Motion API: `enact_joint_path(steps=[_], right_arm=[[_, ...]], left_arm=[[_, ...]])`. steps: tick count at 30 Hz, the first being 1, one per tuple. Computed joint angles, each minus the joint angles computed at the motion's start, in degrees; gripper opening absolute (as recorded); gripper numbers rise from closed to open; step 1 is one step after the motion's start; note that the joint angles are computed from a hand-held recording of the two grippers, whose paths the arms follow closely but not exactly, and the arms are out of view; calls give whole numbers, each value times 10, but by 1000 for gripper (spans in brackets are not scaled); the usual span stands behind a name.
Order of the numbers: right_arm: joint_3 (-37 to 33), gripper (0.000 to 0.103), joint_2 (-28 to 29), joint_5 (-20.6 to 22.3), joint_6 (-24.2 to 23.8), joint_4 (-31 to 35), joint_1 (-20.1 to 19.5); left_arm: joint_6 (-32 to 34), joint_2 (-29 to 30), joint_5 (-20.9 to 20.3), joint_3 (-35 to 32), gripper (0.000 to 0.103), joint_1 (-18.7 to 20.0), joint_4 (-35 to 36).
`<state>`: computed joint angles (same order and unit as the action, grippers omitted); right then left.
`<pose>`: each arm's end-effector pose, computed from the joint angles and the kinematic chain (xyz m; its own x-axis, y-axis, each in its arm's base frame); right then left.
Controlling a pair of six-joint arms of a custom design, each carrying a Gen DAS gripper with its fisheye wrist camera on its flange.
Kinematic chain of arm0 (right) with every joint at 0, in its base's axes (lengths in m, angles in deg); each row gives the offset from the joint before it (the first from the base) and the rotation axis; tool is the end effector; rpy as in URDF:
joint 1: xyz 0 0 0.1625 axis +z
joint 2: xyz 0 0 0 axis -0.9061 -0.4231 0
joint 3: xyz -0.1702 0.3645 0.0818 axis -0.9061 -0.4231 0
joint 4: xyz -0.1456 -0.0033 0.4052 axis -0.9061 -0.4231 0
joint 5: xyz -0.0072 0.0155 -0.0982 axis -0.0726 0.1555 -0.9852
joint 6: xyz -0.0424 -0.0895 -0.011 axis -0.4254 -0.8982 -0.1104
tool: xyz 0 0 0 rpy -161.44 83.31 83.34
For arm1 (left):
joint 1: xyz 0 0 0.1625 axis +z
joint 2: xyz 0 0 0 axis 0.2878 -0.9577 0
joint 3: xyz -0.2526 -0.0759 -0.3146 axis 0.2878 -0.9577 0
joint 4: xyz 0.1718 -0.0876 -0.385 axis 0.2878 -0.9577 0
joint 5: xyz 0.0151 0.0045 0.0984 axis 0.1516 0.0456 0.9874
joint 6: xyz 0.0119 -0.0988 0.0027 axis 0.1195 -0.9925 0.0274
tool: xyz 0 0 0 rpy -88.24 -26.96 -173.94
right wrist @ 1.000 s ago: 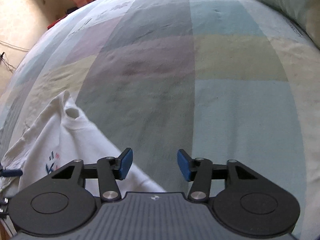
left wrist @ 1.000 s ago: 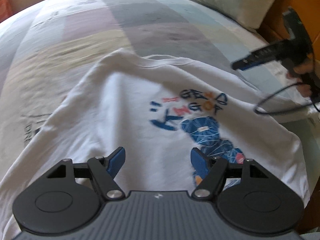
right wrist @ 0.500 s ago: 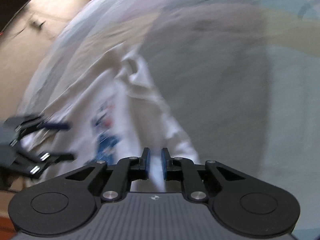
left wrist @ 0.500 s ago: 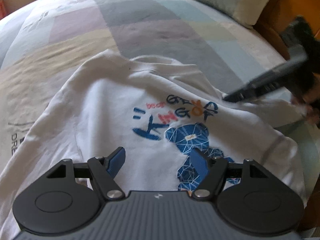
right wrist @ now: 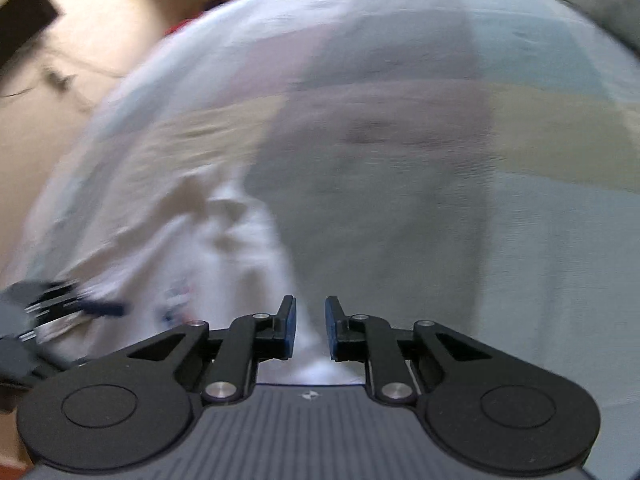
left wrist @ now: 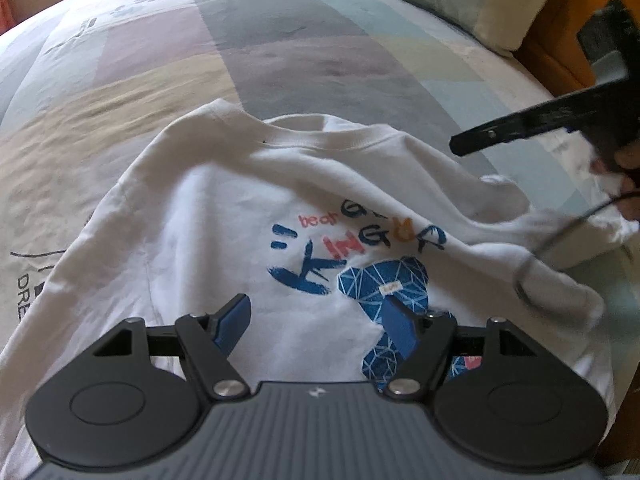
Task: Fold clothes
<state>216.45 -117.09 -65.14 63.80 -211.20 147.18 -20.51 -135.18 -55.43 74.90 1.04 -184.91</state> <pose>0.0697 -0.2816 0.3303 -0.9175 -0.0485 0.3947 -0.2242 0.8828 -0.4127 -0.3003 -0.2798 0.1456 -0.7040 0.5217 -0.4819 0.6114 0.7905 -0.0375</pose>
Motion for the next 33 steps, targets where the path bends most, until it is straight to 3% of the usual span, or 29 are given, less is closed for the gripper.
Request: enact_joint_path(steps=[4, 7, 10, 13, 16, 19, 22, 29, 33], right_arm=[[1, 19, 19, 4, 2, 1, -28], [11, 19, 11, 28, -17, 25, -17], [20, 20, 19, 19, -23, 47, 16], [36, 20, 40, -11, -27, 22, 55], [47, 20, 46, -38, -30, -8, 81], [50, 20, 30, -25, -17, -3, 67], [52, 20, -1, -14, -17, 20, 51], [45, 21, -44, 1, -17, 61, 37], [33, 21, -65, 32, -26, 58, 20]], left_arm=[[-11, 4, 1, -14, 72, 19, -9], [0, 19, 20, -37, 72, 33, -13], [26, 47, 28, -64, 72, 47, -36], [69, 81, 10, -85, 72, 61, -96], [111, 121, -50, -95, 72, 72, -166], [138, 155, -119, -101, 72, 83, -204], [129, 165, -162, -92, 72, 93, -206], [53, 129, -136, -68, 72, 114, -121], [46, 111, -138, -46, 72, 119, -141]])
